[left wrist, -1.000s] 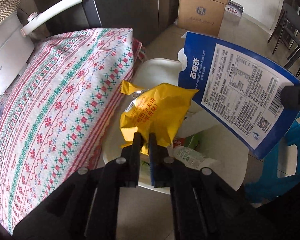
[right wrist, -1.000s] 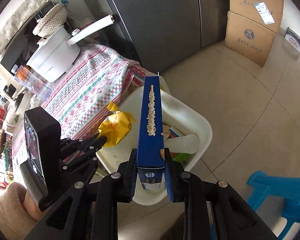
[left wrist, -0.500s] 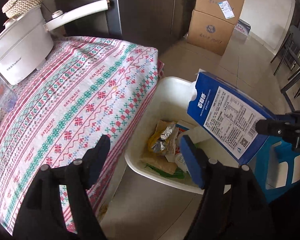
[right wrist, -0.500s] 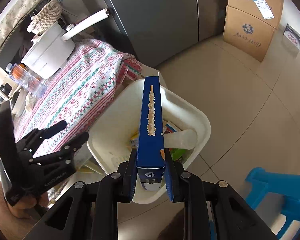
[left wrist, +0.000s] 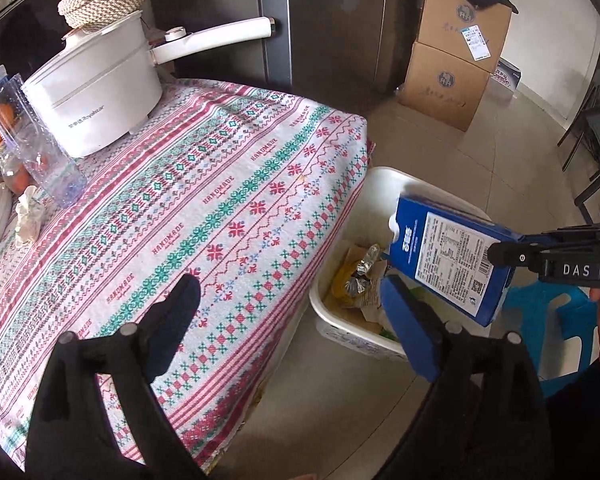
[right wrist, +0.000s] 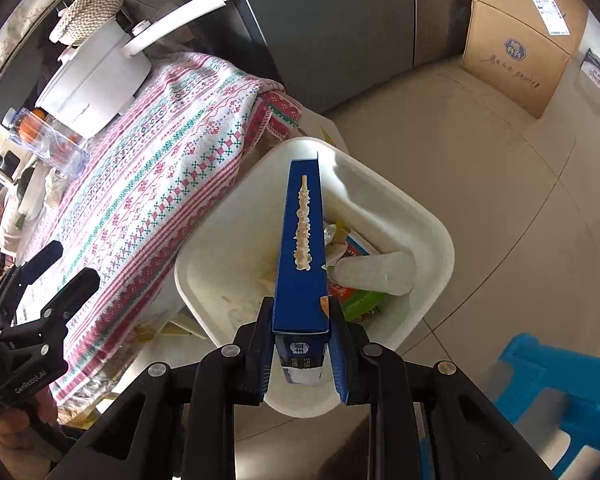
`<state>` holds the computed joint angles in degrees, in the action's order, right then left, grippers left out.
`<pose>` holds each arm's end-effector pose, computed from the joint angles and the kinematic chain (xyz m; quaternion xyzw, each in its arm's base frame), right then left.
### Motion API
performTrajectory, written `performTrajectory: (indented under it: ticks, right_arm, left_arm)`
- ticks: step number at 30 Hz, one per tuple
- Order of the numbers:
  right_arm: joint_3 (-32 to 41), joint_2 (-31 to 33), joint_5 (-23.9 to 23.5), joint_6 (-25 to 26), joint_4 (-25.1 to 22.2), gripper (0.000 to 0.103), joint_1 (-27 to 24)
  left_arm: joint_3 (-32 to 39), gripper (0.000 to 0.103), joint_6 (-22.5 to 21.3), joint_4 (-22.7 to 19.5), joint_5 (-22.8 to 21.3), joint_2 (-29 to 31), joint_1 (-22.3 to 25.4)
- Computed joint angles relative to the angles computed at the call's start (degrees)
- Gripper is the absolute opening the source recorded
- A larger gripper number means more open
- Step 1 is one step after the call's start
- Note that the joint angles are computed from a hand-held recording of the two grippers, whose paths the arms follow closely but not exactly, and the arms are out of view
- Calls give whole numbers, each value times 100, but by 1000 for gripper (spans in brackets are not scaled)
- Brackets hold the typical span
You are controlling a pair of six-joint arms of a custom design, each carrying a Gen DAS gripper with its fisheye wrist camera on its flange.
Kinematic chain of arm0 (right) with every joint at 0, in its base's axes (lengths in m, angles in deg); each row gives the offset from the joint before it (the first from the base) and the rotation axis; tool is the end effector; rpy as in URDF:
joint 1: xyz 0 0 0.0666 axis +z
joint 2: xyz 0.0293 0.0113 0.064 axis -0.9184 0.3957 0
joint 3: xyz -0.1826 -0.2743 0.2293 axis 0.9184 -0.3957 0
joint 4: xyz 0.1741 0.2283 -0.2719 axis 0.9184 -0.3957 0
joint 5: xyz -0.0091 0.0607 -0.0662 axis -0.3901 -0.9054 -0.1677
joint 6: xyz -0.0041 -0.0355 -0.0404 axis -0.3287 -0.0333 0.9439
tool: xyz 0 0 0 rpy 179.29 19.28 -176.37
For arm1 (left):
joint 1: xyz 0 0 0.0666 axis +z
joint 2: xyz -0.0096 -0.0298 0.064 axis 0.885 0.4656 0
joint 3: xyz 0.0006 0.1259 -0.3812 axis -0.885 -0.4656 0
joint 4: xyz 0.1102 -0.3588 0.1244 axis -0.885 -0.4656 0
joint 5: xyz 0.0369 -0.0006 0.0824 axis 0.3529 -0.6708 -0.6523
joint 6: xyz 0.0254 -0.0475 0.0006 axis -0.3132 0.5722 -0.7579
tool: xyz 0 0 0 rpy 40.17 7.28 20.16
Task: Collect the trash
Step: 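Carry the yellow bag to the bin and release it while the right tool drops the blue box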
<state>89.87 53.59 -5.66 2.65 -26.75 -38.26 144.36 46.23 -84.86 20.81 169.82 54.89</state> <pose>0.3862 0.2007 0.3703 0.2732 0.9427 0.0454 0.1860 0.4966 -0.0769 0.3852 0.3722 0.8787 -0.1101 0.2780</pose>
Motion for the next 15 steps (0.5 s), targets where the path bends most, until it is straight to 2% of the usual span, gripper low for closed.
performTrajectory:
  ticks: [1, 2, 3, 5, 15]
  right_arm:
    - [-1, -4, -8, -24, 36, 27, -5]
    - [-5, -11, -9, -78, 91, 32, -3]
    - [-12, -26, -25, -127, 136, 50, -9]
    - [29, -26, 101, -273, 118, 73, 21]
    - [515, 181, 661, -153, -93, 76, 258]
  left_arm:
    - [9, 94, -16, -21, 4, -7, 28]
    - [30, 94, -25, -47, 16, -1, 57]
    - [67, 95, -36, -94, 38, 18, 88]
    - [157, 95, -41, -209, 83, 72, 159]
    - [767, 96, 196, -425, 211, 394, 752]
